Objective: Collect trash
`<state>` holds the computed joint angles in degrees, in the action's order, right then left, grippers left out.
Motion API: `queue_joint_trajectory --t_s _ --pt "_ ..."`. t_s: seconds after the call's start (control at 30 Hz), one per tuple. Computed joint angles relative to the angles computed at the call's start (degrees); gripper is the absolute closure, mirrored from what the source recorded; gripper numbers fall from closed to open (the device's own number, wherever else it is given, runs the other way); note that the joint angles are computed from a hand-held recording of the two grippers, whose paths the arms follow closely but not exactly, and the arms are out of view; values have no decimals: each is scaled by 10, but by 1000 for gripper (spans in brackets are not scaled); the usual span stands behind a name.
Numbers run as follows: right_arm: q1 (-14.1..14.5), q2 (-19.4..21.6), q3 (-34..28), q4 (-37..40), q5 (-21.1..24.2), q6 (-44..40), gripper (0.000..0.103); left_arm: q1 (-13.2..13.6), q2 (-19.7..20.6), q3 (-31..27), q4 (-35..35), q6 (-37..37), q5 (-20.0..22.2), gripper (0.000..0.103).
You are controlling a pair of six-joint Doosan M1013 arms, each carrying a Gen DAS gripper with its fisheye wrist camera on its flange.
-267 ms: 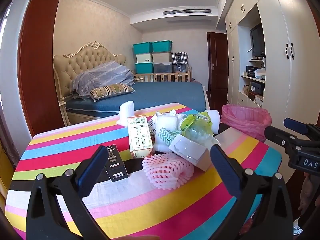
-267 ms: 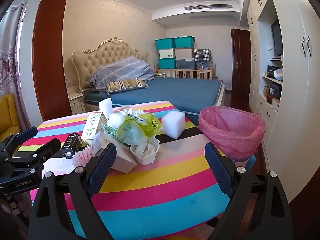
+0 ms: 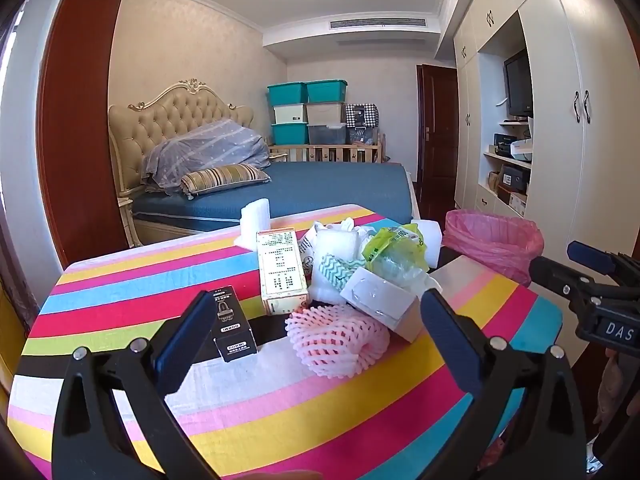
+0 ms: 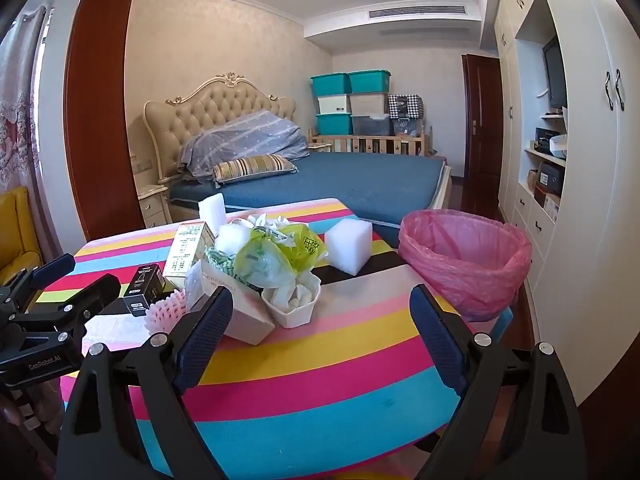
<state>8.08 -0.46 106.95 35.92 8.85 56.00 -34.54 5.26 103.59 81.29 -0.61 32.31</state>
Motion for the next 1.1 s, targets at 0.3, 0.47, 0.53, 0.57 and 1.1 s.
queue_joint_trajectory --t_s 0.3,0.47,0.53,0.57,1.1 --pt "0 2 -2 -19 7 20 19 0 -2 1 -4 4 0 4" --pt "-1 1 -2 -12 9 13 19 0 -2 2 -7 6 0 4" --pt "0 3 -2 -15 7 17 19 -2 -4 3 -9 7 0 4" --pt "0 2 -2 -15 7 18 19 -2 -5 3 -10 7 1 4" --pt "2 4 1 -11 5 15 19 1 2 1 -21 7 -5 4"
